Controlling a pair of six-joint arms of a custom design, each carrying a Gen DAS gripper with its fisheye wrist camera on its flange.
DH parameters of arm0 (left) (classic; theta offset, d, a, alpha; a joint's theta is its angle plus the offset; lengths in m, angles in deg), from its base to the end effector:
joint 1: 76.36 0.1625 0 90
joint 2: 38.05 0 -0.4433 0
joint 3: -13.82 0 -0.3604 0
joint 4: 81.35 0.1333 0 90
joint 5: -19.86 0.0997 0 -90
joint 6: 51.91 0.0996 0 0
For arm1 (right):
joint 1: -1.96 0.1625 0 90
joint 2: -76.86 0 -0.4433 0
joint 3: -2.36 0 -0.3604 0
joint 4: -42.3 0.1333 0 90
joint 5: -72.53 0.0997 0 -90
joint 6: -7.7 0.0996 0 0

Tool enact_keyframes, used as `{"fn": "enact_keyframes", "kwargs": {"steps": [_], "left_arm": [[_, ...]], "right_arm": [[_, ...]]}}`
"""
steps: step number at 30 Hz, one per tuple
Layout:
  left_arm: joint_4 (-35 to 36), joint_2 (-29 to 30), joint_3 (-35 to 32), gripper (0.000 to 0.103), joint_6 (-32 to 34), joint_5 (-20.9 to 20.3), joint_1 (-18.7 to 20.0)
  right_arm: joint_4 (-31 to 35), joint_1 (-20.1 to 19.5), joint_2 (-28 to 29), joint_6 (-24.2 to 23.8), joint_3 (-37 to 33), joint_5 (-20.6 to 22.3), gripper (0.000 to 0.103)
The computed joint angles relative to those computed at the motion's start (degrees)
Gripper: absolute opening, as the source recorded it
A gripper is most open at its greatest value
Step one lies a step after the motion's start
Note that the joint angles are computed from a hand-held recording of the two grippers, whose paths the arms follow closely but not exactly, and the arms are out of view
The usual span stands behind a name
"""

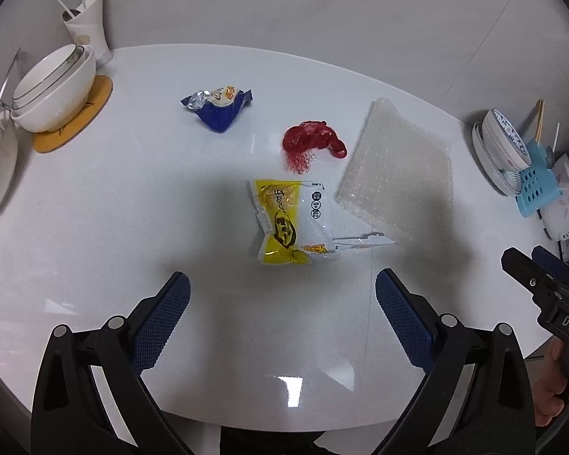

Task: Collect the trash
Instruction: 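Grasp the yellow snack wrapper with the left gripper while the right grasps the bubble wrap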

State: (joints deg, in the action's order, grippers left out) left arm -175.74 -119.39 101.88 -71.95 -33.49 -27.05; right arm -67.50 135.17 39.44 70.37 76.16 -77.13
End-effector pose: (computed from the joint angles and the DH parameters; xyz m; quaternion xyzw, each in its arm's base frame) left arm -0.1935 -0.5207 0.4747 0.1764 0.9326 -0.1422 0.2810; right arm 0.5298 -0.4949 0.1414 -0.0744 -0.8582 0.3174 0.3965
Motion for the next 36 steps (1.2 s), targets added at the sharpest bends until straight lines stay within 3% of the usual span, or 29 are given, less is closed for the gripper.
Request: {"fn": "enact_keyframes", "kwargs": {"steps": [7, 20, 26, 33, 36], "left_arm": [[-1.1, 4.8, -2.6, 0.096, 2.5, 0.6, 3.5], [-1.1, 11.5, -5.5, 0.096, 4.1, 0.6, 6.6], [-0.7, 12.8, -5.3, 0.094, 4.2, 0.8, 7.3], [-0.8, 13.7, -4.5, 0.084, 3.8, 3.3, 6.9], [0.4, 14.6, -4.6, 0.077, 4.1, 5.6, 6.2]], "right_arm": [[-0.5, -4.2, 2.1, -0.8, -4.2, 2.4, 0.09], [6.0, -12.5, 7.5, 6.0, -15.5, 10.1, 0.09], [4.8, -14.1, 10.6, 4.3, -21.3, 13.2, 0.09], [15.7, -15.2, 16.3, 7.1, -32.5, 13.0, 0.09], [28.9, -14.8, 21.4, 8.8, -42.6, 10.5, 0.092]]}}
